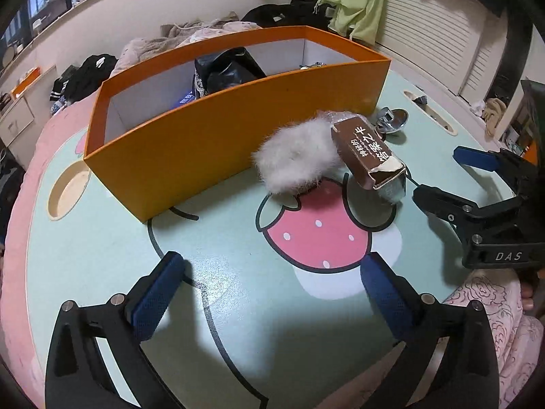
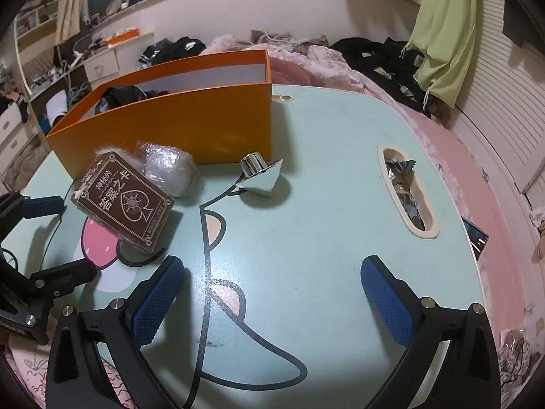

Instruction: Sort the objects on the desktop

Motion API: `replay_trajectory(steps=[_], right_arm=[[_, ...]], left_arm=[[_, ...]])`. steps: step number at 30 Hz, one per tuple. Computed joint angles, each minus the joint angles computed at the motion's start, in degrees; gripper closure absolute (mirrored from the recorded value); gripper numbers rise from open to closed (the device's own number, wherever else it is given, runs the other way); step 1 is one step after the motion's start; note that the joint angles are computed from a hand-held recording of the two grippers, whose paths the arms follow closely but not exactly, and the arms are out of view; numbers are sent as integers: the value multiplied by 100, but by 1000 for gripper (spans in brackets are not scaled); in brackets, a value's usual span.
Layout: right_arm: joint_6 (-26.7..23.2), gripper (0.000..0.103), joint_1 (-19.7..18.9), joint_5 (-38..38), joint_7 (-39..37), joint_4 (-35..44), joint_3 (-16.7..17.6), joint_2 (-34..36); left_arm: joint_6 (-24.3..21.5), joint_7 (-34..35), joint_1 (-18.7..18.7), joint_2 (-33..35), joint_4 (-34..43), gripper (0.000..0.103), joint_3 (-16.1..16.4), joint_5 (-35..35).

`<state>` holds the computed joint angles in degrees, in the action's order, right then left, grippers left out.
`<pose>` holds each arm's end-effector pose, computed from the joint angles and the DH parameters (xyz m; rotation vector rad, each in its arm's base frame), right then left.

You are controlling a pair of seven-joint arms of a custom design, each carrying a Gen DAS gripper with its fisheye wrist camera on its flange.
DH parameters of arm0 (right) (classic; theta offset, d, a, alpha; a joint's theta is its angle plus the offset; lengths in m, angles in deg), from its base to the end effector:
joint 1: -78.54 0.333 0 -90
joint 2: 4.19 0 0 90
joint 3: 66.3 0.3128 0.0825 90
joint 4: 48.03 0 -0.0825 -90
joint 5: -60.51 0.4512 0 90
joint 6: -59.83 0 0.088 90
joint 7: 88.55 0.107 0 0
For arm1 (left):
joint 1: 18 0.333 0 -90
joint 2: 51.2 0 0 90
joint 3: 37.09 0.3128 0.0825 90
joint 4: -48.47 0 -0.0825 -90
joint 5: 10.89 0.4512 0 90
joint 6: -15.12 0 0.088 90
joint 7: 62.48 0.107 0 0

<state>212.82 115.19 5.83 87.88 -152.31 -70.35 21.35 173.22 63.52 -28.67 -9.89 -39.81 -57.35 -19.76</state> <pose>0.5946 0.4132 0.2807 -1.6793 1.9354 -0.6720 0.7132 -0.3614 0.2627 -0.9424 2.6757 -0.8386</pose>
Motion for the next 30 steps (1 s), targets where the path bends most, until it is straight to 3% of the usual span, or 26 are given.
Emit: replay_trajectory(steps=[30], right_arm=[[68, 0, 88, -80, -34, 81, -26, 48]], left_arm=[[25, 17, 24, -31, -60, 0, -17, -12]])
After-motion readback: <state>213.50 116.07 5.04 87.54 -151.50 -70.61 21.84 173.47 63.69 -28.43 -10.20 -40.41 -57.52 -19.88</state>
